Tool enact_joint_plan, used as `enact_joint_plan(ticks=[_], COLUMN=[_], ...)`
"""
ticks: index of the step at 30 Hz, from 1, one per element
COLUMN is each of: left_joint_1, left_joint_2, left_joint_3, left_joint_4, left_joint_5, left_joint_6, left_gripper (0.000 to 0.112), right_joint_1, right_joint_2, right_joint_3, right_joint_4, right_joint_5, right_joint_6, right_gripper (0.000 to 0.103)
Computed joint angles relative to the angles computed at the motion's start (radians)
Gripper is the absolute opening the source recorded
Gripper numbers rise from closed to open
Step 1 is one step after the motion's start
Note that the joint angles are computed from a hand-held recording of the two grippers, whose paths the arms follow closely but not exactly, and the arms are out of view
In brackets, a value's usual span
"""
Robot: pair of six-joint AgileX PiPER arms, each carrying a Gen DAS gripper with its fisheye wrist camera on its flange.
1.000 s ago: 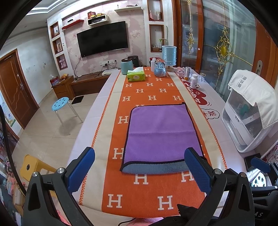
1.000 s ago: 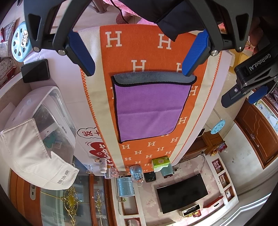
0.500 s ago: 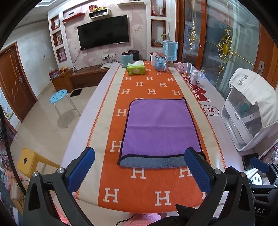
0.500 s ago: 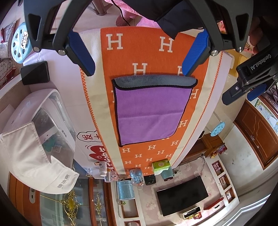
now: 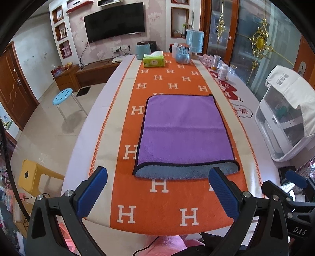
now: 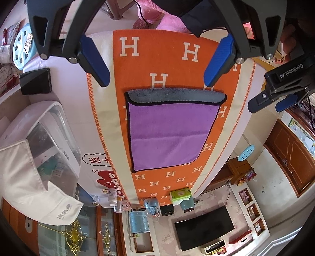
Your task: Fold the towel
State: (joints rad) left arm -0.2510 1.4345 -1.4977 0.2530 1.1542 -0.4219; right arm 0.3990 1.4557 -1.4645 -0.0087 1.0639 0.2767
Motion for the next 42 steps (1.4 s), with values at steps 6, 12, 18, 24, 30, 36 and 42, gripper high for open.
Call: enact_joint_plan(ticks=[6,12,18,24,30,36,42], left_joint_1=[0.052,0.119,0.190,0.234,0.271,0.311,0.333], left_joint_2=[0.036,0.072,0.125,0.184,0.252,0.321,0.416], left_joint_3=[0.022,0.058,0.085,0.091,0.088,0.064,-0.003], left_joint_4=[-0.053,-0.117,-0.179,-0.230,-0.291,-0.367,-0.395], left_joint_5=[-0.035,-0.090,-0.155,-0.204,-0.250,-0.255,-0.220], left_joint_6=[0.090,0.188,0.299,0.425,0.549,0.655,0.687], left_gripper=[0.102,0.102,0.102,0.102,0.102,0.102,0.102], right_joint_1=[0.013,-0.004,0.005,0.017,0.002,-0.026,-0.048], right_joint_2=[0.023,0.053,0.076,0.099,0.142,0.199,0.267], right_joint_3=[0.022,0.060,0.109,0.152,0.167,0.165,0.136], right_joint_4=[-0.033,-0.022,-0.066,-0.097,-0.083,-0.045,-0.032], right_joint_5=[-0.045,-0.110,-0.184,-0.258,-0.311,-0.344,-0.335], right_joint_6=[-0.019,-0.072,-0.127,-0.182,-0.250,-0.314,-0.336], right_gripper=[0.094,0.089,0.085,0.084,0.081,0.075,0.070])
